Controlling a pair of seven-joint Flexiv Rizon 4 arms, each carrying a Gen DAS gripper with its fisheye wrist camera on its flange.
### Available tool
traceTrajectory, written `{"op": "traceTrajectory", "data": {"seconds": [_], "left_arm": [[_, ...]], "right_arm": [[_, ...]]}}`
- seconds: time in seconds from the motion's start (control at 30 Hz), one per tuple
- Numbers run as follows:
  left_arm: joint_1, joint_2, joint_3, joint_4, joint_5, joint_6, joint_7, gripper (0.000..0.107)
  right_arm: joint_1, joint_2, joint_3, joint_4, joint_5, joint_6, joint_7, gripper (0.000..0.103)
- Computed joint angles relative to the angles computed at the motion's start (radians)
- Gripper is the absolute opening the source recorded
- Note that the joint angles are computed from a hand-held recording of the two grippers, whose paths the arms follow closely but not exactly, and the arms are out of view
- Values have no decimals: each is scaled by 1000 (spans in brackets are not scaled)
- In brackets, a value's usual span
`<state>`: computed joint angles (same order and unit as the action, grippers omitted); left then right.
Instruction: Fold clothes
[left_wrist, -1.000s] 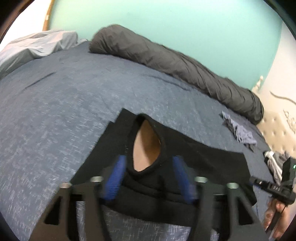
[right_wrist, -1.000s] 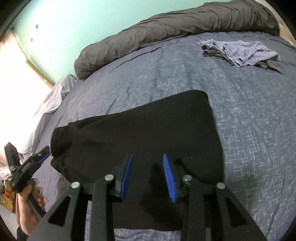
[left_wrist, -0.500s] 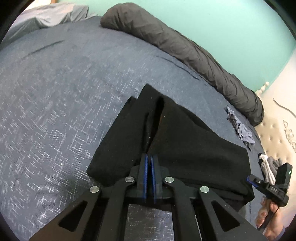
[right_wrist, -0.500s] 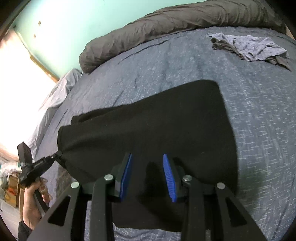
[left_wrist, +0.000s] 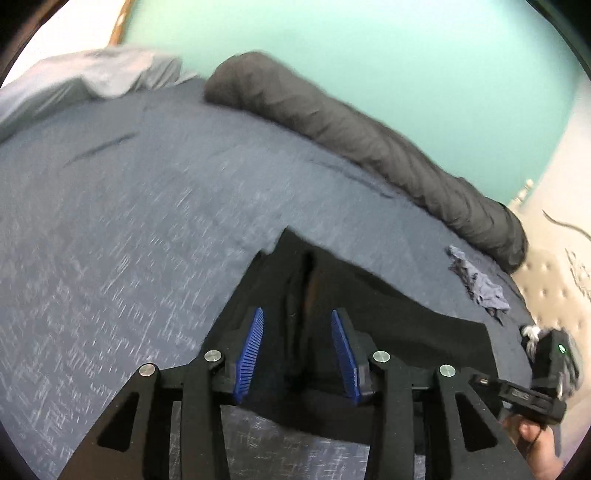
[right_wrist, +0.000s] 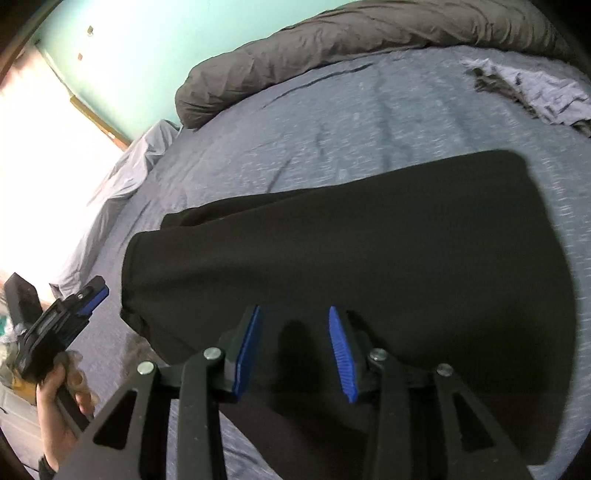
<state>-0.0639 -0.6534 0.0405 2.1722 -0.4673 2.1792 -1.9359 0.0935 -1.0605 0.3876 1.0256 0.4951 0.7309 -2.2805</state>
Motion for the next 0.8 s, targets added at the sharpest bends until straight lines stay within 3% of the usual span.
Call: {"op": "traceTrajectory", "data": {"seconds": [0.07,0.17,0.23,0.33,0.47,0.57,0.7,0.8], "left_arm": [[20,-12,-19,-30,37,-53,24,48],[41,-31,-38,-75,77,-148,55,48],[9,-36,-8,-86,47,-197,63,48],[58,-29,-45,-72,91,-183,33,49],[39,-25,-19,-63,78,-214,20,53],[101,-26,-68,-45,125,-200,-13,53],[54,-17,-19,-39,110,-197,-13,53],[84,-18,-40,-30,130,-181,-33,53]], "right_arm": [[26,-2,-16,9,-20,0,17,39],[44,23,-23,94,-34,103,-15,40],[43,37,-16,136,-51,153,-45,40],[42,52,-6,177,-78,206,-68,40],[58,37,16,122,-95,213,-41,40],[94,15,14,64,-119,168,4,40],[167,-21,-29,20,-182,156,61,40],[182,-45,-30,-9,-195,169,95,39]]}}
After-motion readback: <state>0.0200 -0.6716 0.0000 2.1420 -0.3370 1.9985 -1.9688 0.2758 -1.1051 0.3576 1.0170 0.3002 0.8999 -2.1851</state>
